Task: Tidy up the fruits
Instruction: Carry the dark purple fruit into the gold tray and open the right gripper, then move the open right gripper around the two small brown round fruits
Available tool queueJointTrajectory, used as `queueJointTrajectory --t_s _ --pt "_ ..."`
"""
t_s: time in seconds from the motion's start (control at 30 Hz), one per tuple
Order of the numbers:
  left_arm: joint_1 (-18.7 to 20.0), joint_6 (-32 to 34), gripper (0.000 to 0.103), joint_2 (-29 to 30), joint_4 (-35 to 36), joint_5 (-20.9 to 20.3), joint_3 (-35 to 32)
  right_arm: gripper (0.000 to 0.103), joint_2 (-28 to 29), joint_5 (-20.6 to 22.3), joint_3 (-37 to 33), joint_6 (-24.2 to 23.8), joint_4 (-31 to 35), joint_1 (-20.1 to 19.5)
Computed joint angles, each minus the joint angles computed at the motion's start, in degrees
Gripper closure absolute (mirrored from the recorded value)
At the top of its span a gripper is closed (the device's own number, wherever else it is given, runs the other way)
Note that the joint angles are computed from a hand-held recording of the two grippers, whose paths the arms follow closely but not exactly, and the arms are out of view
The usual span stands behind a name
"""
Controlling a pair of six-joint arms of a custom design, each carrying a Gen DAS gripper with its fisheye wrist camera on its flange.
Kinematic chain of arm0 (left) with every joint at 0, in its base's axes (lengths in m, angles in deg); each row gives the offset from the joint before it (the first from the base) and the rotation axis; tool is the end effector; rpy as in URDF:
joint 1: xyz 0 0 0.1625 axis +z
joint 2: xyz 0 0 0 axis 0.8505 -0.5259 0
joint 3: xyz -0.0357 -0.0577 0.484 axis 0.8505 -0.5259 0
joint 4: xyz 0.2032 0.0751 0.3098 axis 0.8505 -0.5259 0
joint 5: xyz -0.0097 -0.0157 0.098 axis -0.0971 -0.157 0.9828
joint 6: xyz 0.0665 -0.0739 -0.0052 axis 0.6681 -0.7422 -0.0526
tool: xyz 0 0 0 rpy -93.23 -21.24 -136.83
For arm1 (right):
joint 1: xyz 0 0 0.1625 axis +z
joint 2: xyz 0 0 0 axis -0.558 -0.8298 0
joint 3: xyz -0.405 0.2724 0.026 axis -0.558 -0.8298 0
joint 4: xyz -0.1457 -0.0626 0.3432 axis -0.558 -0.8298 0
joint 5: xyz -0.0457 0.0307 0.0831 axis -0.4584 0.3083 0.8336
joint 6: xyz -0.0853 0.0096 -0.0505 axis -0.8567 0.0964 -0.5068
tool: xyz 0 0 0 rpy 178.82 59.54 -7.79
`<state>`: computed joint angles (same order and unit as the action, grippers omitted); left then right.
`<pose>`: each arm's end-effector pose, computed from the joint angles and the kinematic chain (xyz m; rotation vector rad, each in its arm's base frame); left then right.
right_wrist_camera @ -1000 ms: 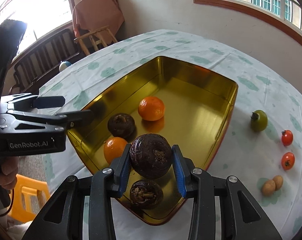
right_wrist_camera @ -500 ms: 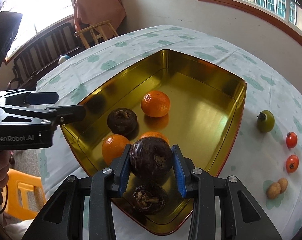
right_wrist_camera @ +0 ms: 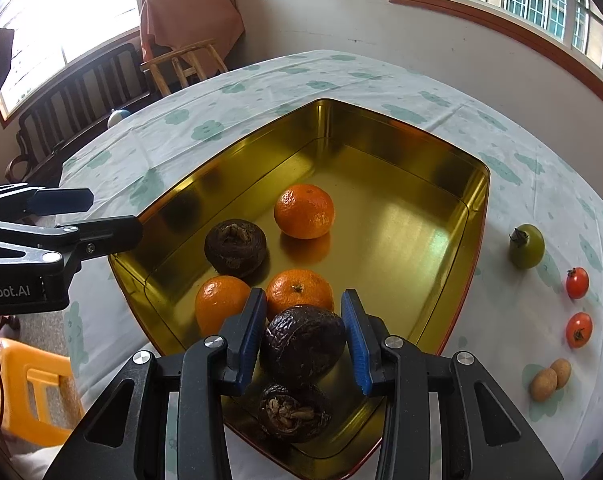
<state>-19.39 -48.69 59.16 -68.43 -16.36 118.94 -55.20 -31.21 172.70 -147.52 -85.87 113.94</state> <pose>-0.4011 -0.6020 -0.0487 -0.2320 2.1561 -0.8238 0.0047 -0.6647 0.2957 1.3675 -2.3726 0.3353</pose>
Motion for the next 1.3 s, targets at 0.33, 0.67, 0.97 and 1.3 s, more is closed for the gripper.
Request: queueJointTrajectory --t_s 0.33,0.67,0.97,1.3 --pt "-0.3 1.0 0.028 1.2 0.9 0.2 -2.3 0.059 -2.2 4.8 -1.9 2.9 5.4 -1.3" --pt "-0.4 4.4 0.028 2.8 -0.5 -0.1 -4.3 0.056 -2.7 4.8 -7.5 8.3 2.9 -4.2" --pt "-0.4 6.6 0.028 3.6 -1.8 -0.4 -5.2 0.056 -0.6 0.5 -14.5 17.5 4.0 -6.9" --pt "0.0 6.1 0.028 3.3 -2.3 -0.8 -4.4 0.056 2.0 -1.7 -16.9 23.1 4.7 -6.9"
